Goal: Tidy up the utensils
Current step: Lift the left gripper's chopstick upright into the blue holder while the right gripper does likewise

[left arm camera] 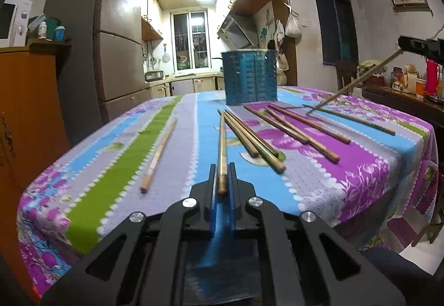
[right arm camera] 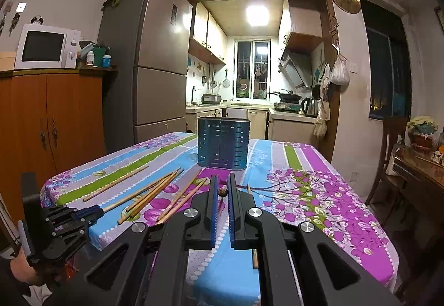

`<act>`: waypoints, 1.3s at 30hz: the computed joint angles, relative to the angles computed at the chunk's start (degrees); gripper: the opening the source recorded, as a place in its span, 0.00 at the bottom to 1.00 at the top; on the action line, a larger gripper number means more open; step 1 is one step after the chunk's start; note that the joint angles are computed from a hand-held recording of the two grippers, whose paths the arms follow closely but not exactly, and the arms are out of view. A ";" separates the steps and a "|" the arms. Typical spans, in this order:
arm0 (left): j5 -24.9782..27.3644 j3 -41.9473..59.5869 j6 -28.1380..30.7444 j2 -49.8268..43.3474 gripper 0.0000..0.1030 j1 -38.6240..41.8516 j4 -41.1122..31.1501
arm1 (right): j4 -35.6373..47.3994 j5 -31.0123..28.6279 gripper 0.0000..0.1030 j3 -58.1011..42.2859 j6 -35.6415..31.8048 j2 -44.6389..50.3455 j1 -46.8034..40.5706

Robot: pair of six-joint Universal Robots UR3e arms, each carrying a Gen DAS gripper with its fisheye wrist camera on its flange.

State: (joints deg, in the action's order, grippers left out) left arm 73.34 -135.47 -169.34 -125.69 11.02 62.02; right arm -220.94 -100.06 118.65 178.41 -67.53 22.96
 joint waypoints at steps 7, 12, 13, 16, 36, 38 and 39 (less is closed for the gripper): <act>-1.94 -3.71 1.10 12.63 0.05 3.06 -1.99 | 0.24 0.29 0.08 -0.49 -1.54 -1.98 -0.19; -0.96 1.66 1.34 17.67 0.05 1.36 -7.13 | 1.07 2.08 0.08 -1.81 -2.67 -3.31 -1.46; -0.37 3.42 1.40 17.48 0.05 0.75 -7.92 | 1.59 2.56 0.08 -2.43 -2.89 -3.58 -1.78; 1.03 9.71 1.20 16.56 0.05 -1.02 -10.99 | 3.40 4.60 0.08 -4.68 -3.44 -4.22 -3.29; -1.11 63.51 -2.05 6.50 0.05 -3.19 -59.10 | 40.09 17.75 0.08 -42.06 -2.76 2.79 -12.06; -1.92 69.51 -2.78 5.36 0.05 -3.17 -63.84 | 44.98 18.11 0.08 -49.19 -3.27 4.80 -12.12; -2.82 73.86 -3.40 4.42 0.05 -3.10 -67.27 | 47.31 18.42 0.08 -52.72 -3.32 5.78 -12.25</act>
